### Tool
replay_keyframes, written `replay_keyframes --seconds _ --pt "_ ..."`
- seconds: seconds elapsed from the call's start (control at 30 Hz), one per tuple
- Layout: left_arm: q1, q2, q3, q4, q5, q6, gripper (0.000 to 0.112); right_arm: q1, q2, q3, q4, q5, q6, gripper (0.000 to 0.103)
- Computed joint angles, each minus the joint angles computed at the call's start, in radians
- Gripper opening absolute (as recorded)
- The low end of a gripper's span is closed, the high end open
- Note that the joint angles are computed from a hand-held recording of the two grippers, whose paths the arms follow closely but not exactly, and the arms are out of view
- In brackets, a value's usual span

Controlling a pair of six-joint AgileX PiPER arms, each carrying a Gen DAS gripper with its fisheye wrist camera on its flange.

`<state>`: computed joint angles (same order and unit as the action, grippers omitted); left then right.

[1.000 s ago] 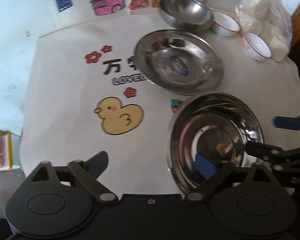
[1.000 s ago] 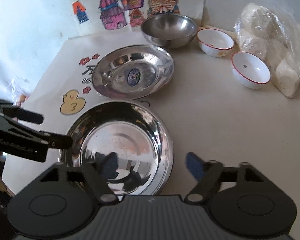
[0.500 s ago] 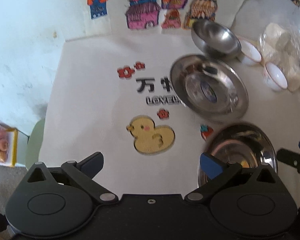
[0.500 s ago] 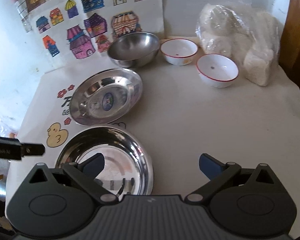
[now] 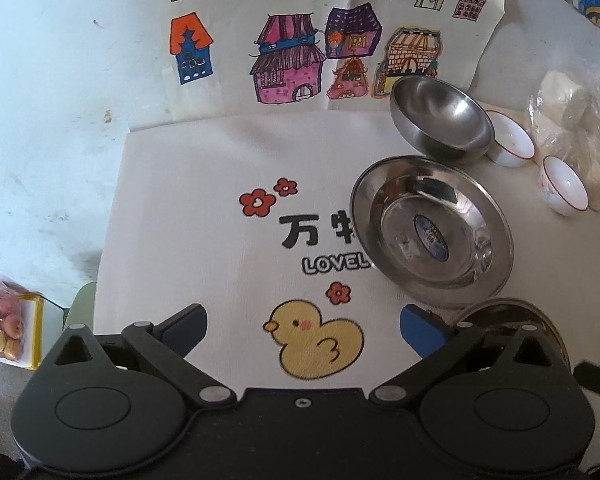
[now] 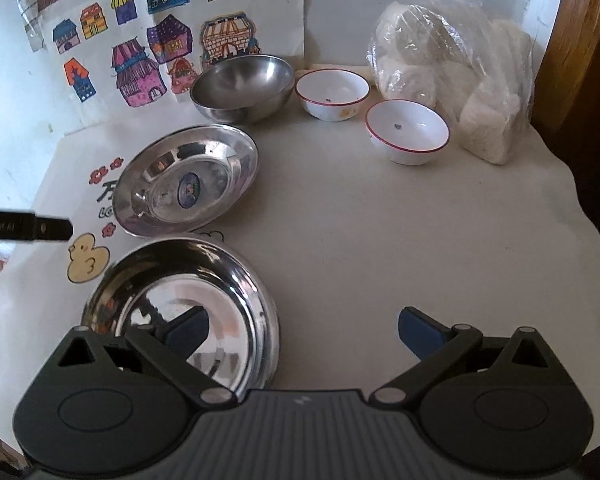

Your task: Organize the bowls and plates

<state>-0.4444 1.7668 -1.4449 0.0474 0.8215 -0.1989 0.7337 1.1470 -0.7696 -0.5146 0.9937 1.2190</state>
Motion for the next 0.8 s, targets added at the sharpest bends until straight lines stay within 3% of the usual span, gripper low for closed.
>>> replay_keyframes --seconds 0.13,0.4,0.57,0.8 --pt "-0.019 0.037 -0.031 0.029 -0.004 -0.044 0.102 -0.017 -0.005 0.021 0.009 -0.016 -0.032 0.103" --pt "-0.06 0.143 -0.182 0.123 0.08 -0.128 0.102 -0.25 0.029 0.028 0.132 -0.185 -0.27 0.103" --pt "-0.065 0.232 -0.322 0.123 0.147 -0.135 0.102 -0.404 0.087 -0.005 0.25 -0.299 -0.492 0.103" --pt "-0.075 0.38 -0.55 0.103 0.299 -0.163 0.102 -0.544 0.252 -0.105 0.45 -0.414 -0.818 0.103"
